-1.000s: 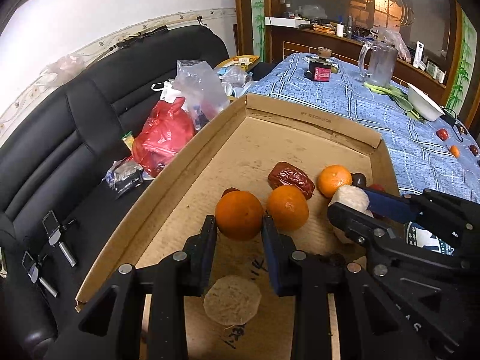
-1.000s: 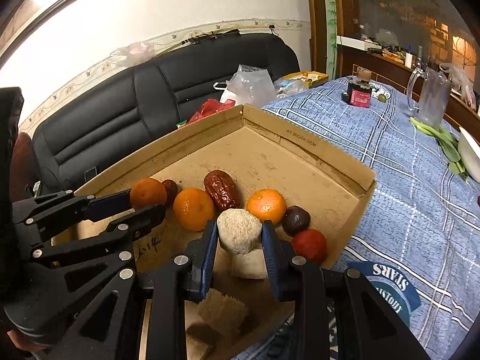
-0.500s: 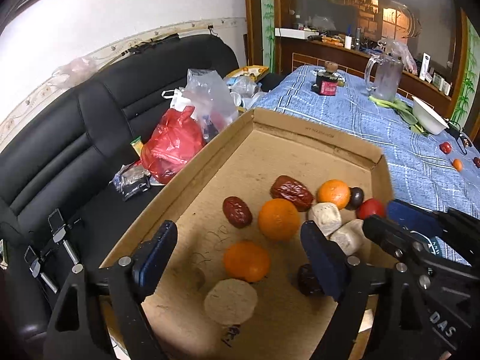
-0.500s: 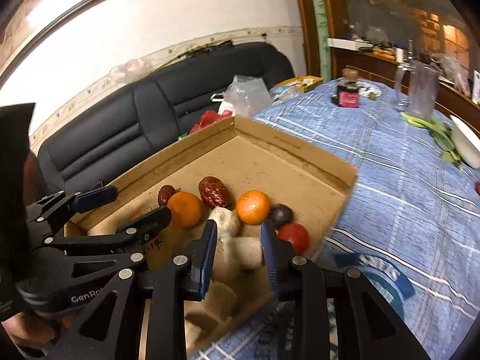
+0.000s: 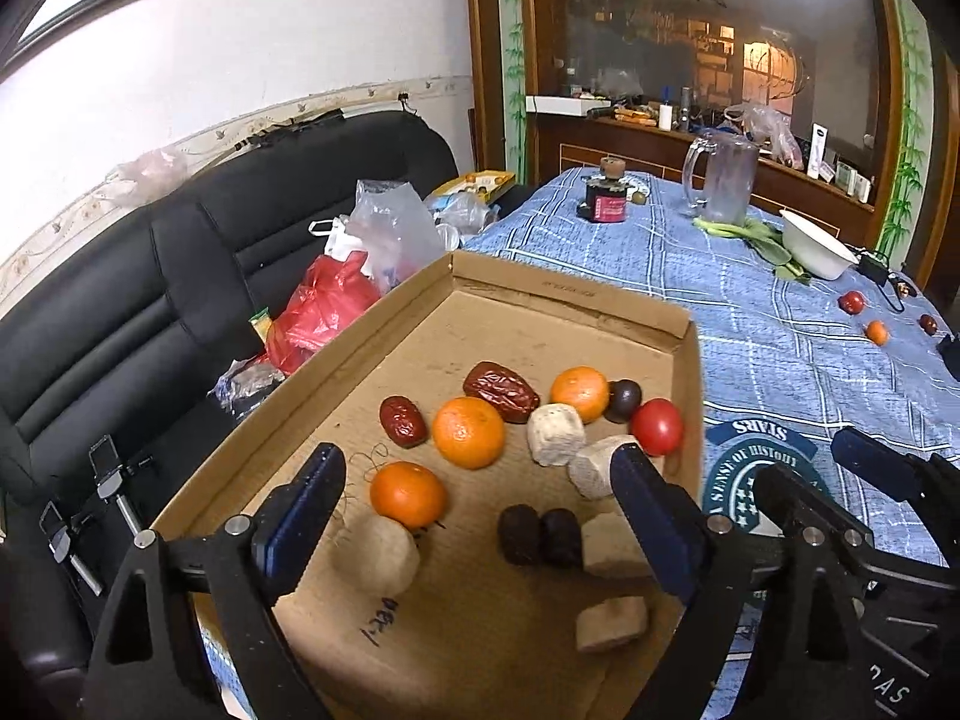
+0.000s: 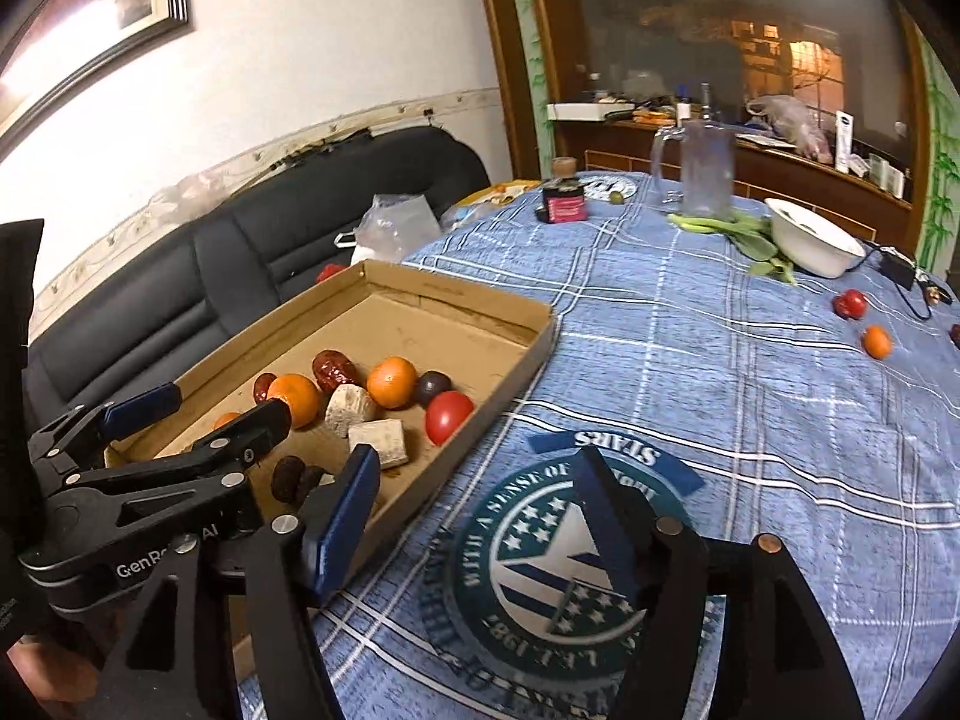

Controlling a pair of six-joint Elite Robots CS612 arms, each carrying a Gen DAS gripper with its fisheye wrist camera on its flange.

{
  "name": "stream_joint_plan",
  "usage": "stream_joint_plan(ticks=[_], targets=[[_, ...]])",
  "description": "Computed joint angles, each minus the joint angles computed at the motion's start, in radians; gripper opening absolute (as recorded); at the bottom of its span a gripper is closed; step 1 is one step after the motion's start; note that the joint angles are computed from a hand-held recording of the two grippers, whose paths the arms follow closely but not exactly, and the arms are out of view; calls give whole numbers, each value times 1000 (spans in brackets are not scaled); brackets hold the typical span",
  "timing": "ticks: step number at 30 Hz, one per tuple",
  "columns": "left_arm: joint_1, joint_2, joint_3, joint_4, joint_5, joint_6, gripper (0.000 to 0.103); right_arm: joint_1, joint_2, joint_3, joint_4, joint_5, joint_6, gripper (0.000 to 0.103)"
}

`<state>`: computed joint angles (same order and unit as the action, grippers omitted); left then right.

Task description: Organize fruits

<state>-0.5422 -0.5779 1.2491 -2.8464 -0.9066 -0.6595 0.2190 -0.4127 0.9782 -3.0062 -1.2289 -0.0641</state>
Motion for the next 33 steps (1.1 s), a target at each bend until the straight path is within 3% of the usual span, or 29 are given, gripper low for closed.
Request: stream_joint_plan(ticks=[11, 33], targets=[[-21, 0, 3, -24, 61, 26, 91, -9, -25, 61, -69, -10, 1, 80], [-22, -6, 16, -31, 54, 34, 91, -14, -24, 63, -66, 5, 4, 81]])
